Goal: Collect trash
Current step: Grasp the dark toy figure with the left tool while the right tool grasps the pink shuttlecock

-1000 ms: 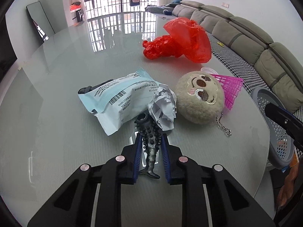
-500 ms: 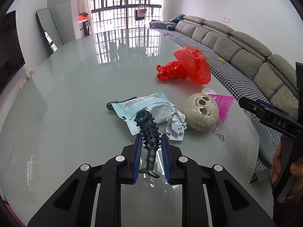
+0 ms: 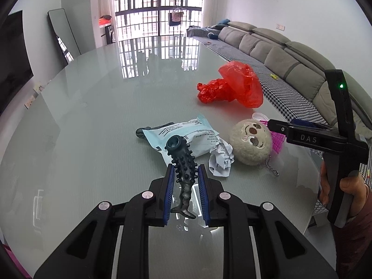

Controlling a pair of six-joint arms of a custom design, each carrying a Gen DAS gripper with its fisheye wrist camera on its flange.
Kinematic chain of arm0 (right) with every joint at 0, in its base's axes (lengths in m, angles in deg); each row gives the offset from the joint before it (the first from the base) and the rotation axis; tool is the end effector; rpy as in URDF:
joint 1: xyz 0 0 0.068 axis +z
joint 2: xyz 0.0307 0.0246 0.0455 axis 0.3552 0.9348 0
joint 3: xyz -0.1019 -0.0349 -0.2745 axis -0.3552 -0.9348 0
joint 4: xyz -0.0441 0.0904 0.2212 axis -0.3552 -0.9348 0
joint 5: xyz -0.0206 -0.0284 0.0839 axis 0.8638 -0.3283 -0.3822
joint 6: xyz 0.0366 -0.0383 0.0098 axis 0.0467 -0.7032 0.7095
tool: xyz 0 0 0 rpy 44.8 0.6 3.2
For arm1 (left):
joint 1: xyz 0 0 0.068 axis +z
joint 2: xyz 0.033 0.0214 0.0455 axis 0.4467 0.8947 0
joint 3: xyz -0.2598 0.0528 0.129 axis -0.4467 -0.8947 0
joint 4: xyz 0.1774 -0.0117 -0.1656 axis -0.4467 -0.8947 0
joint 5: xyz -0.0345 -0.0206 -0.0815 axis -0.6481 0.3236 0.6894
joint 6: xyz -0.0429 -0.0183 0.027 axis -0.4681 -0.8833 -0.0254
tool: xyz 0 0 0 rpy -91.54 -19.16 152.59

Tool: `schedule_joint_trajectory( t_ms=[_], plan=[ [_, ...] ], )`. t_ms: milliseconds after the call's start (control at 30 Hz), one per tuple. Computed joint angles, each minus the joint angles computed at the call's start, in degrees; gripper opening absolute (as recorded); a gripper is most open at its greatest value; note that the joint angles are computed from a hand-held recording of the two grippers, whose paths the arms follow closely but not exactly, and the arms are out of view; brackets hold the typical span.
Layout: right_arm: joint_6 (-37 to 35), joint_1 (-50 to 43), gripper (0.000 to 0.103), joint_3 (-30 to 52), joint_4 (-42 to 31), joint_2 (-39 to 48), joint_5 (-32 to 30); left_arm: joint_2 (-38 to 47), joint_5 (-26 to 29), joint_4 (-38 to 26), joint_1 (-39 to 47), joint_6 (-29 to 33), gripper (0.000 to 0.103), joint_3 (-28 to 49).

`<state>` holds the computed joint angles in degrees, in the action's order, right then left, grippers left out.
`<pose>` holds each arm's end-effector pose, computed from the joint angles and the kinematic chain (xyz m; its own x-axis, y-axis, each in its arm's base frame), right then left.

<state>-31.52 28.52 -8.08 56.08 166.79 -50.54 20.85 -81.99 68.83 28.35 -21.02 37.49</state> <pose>0.1963 0.0333 0.1010 -0.7750 -0.0968 -0.6245 -0.2406 0.9590 0.1499 0.1042 -0.0004 0.1321 -0.7404 0.0357 -0.6712 0.0825 0.9959 -0.0379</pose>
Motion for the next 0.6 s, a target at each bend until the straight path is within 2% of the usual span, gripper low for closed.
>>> schedule_joint_trajectory(
  t_ms=[233,367,600],
  plan=[
    [-0.8,2.2,0.081,-1.0,2.5,4.1,0.9,3.0,-0.2,3.3,-0.9,-0.4,0.021,-0.8],
    [0.1,4.8,0.081,-1.6,5.5,6.4,2.9,3.6,-0.1,3.8,-0.6,-0.5,0.021,-0.8],
    [0.9,4.6,0.080,-1.1,6.4,7.1,2.1,3.8,0.2,4.3,-0.1,-0.4,0.021,-1.0]
  ],
)
